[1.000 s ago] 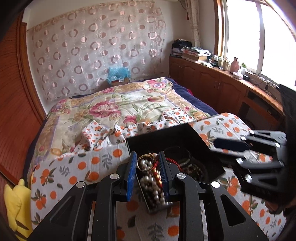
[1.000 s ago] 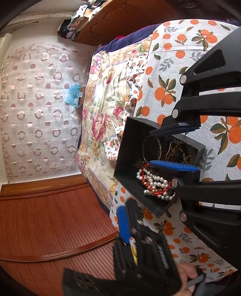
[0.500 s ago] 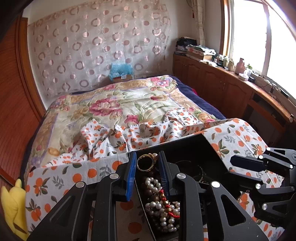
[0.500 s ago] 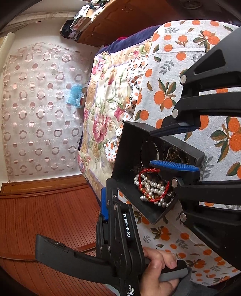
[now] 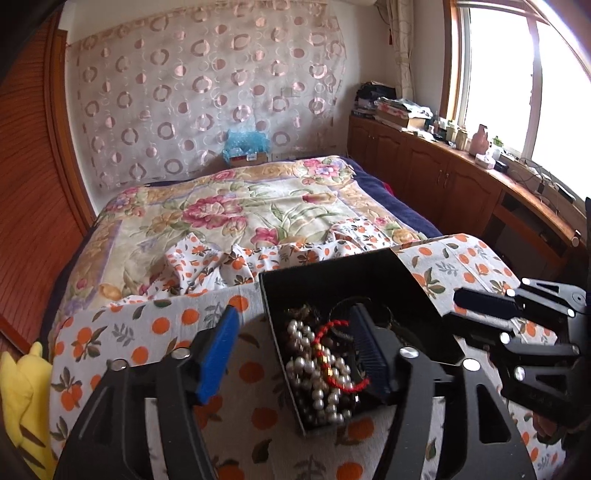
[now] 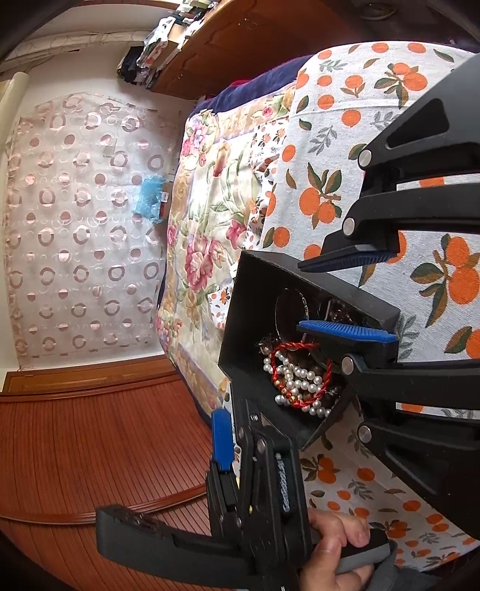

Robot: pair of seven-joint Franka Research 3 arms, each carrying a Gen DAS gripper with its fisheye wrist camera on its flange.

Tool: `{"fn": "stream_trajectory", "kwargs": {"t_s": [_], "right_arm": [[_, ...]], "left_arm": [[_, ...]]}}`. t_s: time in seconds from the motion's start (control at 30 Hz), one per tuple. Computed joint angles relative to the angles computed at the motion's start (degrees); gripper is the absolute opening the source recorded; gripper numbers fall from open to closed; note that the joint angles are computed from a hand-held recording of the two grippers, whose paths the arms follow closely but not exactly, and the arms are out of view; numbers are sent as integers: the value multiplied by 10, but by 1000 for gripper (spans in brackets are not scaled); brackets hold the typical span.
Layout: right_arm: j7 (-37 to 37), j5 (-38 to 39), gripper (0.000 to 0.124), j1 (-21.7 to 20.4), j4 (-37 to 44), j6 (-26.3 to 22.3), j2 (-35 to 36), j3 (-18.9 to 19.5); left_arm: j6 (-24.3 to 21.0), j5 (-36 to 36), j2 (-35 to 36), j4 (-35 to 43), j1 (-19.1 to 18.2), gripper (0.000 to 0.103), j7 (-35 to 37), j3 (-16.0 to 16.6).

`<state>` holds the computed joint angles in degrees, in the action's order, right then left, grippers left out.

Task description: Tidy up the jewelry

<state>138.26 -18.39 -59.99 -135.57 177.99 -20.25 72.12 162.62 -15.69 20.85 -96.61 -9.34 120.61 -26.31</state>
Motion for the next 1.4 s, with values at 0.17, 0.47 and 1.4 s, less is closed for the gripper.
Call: {"fn": "stream_trajectory", "kwargs": {"t_s": [0.17, 0.47, 1.4], "right_arm": [[16, 8, 41, 41, -17, -4, -29, -32], [75, 16, 85, 109, -48, -34, -115, -80], [250, -30, 100, 272, -87, -158, -292, -129]], "left_arm": [[34, -63, -48, -66, 34, 86, 41, -27], [64, -243, -150, -164, 53, 95, 154, -30], [108, -488, -332, -334, -162, 95, 342, 175]]}}
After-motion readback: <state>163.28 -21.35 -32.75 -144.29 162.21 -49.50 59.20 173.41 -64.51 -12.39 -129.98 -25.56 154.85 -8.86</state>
